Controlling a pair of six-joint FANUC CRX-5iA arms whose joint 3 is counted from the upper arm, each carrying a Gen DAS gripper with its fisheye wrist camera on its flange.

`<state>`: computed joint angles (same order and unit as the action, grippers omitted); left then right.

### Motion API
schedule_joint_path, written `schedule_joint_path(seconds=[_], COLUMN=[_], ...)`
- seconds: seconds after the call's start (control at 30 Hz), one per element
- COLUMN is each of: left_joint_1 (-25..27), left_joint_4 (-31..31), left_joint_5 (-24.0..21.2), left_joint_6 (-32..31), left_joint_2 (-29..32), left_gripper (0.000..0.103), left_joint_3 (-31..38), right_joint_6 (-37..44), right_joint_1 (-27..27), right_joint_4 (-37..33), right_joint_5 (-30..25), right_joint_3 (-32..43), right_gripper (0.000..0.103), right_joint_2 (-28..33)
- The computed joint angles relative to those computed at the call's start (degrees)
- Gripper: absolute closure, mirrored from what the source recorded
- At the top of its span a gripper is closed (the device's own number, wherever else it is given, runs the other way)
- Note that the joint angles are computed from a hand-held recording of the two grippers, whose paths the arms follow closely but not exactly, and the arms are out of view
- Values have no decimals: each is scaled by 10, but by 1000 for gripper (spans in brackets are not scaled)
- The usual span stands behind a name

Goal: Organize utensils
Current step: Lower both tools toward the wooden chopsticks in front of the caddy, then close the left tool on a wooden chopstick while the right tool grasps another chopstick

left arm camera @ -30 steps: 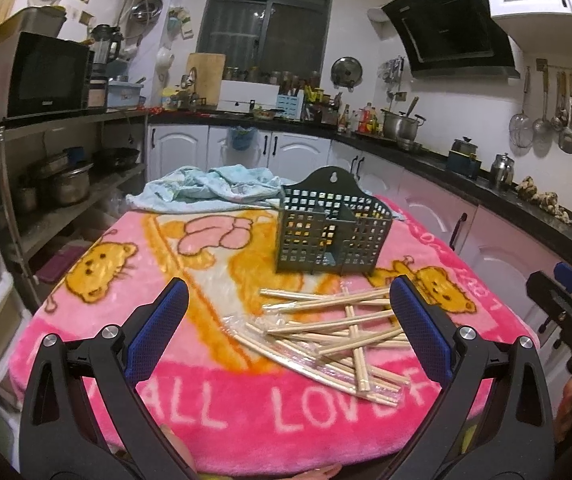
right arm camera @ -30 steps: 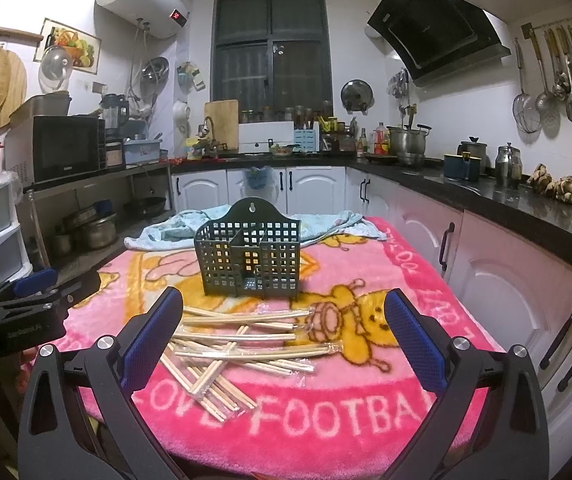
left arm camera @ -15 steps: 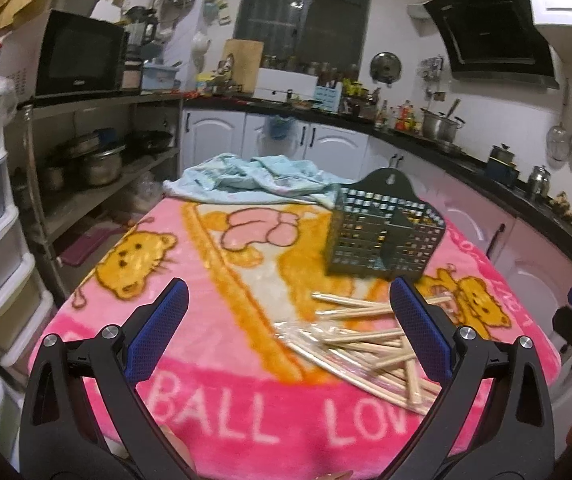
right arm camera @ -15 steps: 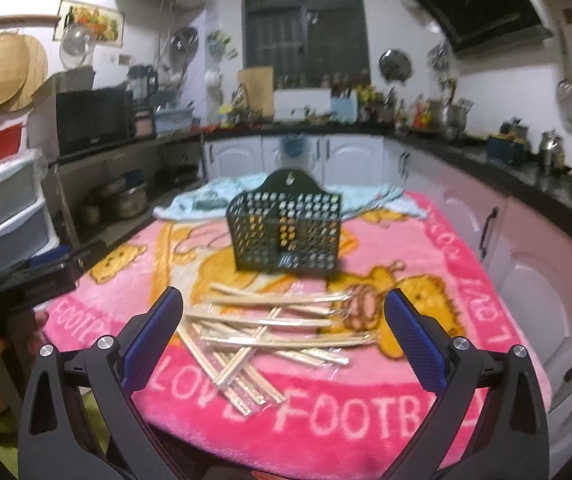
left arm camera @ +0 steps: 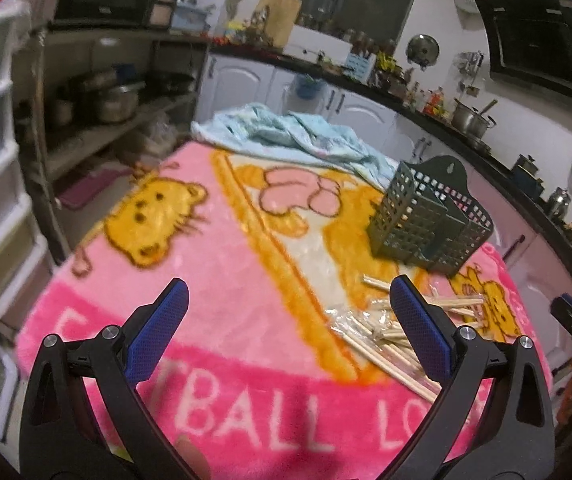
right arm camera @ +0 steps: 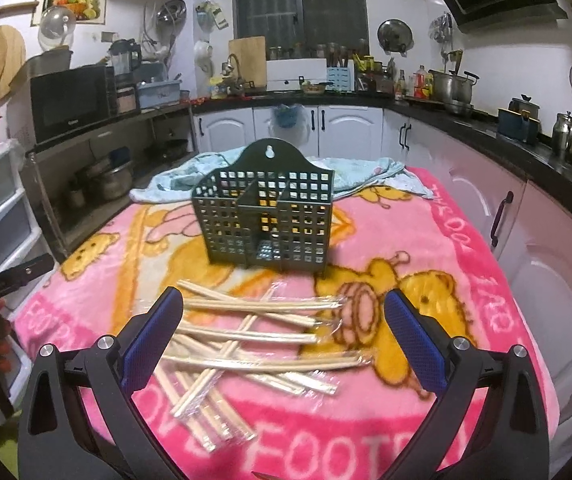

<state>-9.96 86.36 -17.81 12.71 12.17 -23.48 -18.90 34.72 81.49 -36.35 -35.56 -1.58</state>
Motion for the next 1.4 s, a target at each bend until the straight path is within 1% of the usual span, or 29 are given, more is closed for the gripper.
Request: schedule_joint_path(seconds=[0.1, 0.13, 0.2, 0.27, 0.33, 0.37, 0.47, 0.53, 0.6, 0.67, 0.73, 0.83, 0.9, 1.0, 1.07, 1.1, 1.17, 1.27, 1.33, 1.4], left_joint_1=[37, 47, 58, 62, 65, 66, 62, 58, 55, 52, 52, 52, 52, 53, 53, 53, 52, 50, 51, 51], left_joint_4=[-117, -151, -199, -226, -245, -252, -259, -260, -258, -250, -251, -242, -239, -241, -241, -240, -231, -226, -219, -216], left_joint_5=[-75, -100, -140, -167, -204, -224, -253, -265, -262, -260, -262, -262, -262, -261, -258, -254, -247, -243, -249, -252], left_joint_6=[110, 142, 183, 208, 226, 235, 246, 245, 240, 234, 237, 232, 232, 227, 221, 217, 195, 176, 165, 160], left_joint_2=[31, 43, 64, 81, 102, 115, 137, 149, 154, 160, 167, 173, 174, 175, 176, 176, 175, 172, 173, 175], left_gripper=[11, 14, 21, 32, 34, 40, 44, 47, 48, 52, 53, 63, 67, 77, 90, 92, 94, 96, 99, 100], left_joint_3=[37, 52, 76, 94, 116, 129, 149, 160, 164, 168, 176, 179, 179, 180, 181, 179, 173, 168, 169, 169], right_joint_6=[14, 16, 22, 22, 27, 32, 52, 70, 83, 85, 96, 138, 164, 200, 215, 222, 243, 284, 318, 352], right_joint_1=[-18, -26, -33, -43, -52, -55, -62, -66, -71, -78, -82, -87, -89, -93, -98, -100, -102, -104, -104, -105], right_joint_4=[-12, -16, -24, -24, -26, -30, -50, -65, -78, -81, -98, -155, -190, -239, -271, -288, -330, -387, -435, -485], right_joint_5=[17, 24, 29, 32, 36, 37, 39, 42, 45, 54, 57, 71, 76, 94, 109, 116, 124, 130, 133, 138], right_joint_3=[9, 11, 15, 16, 20, 22, 29, 35, 39, 41, 47, 63, 73, 84, 91, 93, 103, 120, 133, 147], right_gripper=[6, 6, 6, 6, 6, 6, 11, 16, 19, 22, 25, 29, 31, 32, 33, 35, 36, 41, 46, 50], right_joint_2=[11, 16, 21, 26, 32, 34, 42, 48, 52, 56, 62, 71, 77, 83, 85, 86, 89, 99, 105, 110])
